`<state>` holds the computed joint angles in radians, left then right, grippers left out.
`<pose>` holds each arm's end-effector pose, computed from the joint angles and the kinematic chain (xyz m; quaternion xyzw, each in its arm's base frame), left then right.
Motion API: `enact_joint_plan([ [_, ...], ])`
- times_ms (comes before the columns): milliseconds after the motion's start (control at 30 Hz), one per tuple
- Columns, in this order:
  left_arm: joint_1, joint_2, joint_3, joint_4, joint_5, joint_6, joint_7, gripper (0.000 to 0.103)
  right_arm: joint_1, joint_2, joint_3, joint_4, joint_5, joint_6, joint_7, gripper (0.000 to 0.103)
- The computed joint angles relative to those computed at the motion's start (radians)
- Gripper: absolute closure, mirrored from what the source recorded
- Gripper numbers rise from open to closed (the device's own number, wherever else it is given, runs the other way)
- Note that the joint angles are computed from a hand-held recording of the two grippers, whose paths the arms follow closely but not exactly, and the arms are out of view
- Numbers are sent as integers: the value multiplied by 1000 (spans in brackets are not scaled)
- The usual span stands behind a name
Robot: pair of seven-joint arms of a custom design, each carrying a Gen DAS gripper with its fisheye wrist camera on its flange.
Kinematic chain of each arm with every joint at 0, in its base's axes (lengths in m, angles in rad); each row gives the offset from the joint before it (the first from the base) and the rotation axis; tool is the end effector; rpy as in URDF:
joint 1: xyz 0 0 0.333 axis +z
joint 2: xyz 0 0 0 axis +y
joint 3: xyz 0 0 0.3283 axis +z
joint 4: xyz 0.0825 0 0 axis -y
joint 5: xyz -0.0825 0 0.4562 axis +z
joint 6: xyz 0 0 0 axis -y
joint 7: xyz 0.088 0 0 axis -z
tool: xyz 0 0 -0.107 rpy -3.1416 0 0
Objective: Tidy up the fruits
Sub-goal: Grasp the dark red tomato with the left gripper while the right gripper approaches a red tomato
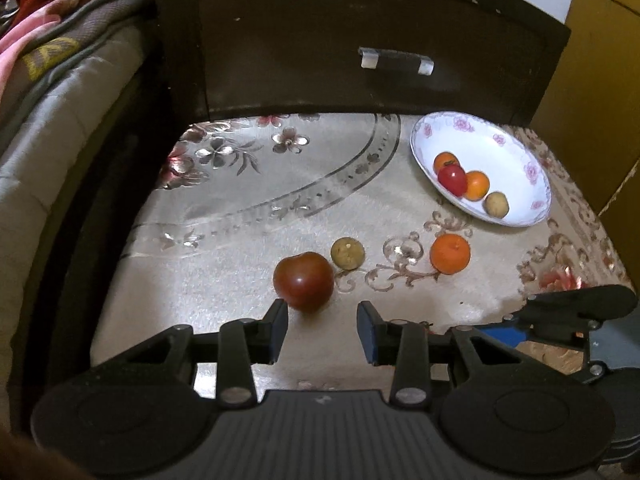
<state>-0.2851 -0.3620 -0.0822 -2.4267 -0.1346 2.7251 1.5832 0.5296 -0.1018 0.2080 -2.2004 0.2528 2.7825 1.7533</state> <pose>0.5021 -0.1898 0.4943 -0.5689 0.7554 -0.2835 0.1594 0.4646 0.4103 0.4798 -0.7722 0.5367 -0.0388 0.3380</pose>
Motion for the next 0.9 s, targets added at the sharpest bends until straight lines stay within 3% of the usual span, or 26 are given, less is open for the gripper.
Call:
enact_joint_plan([
  [200, 32, 54, -24, 29, 49, 0, -34, 59, -1, 34, 0, 12, -18, 36, 21, 58],
  [433, 34, 114, -24, 58, 44, 61, -33, 56, -2, 47, -3, 11, -32, 51, 29, 59],
  [567, 69, 158, -58, 84, 119, 78, -87, 53, -4, 45, -4, 11, -44, 46, 34, 62],
  [800, 79, 197, -62, 107, 139, 108, -122, 53, -6, 39, -4, 8, -60, 34, 44, 67],
  [900, 99, 209, -82, 115, 212, 113, -167, 54, -8, 35, -4, 7, -64, 27, 49, 70],
])
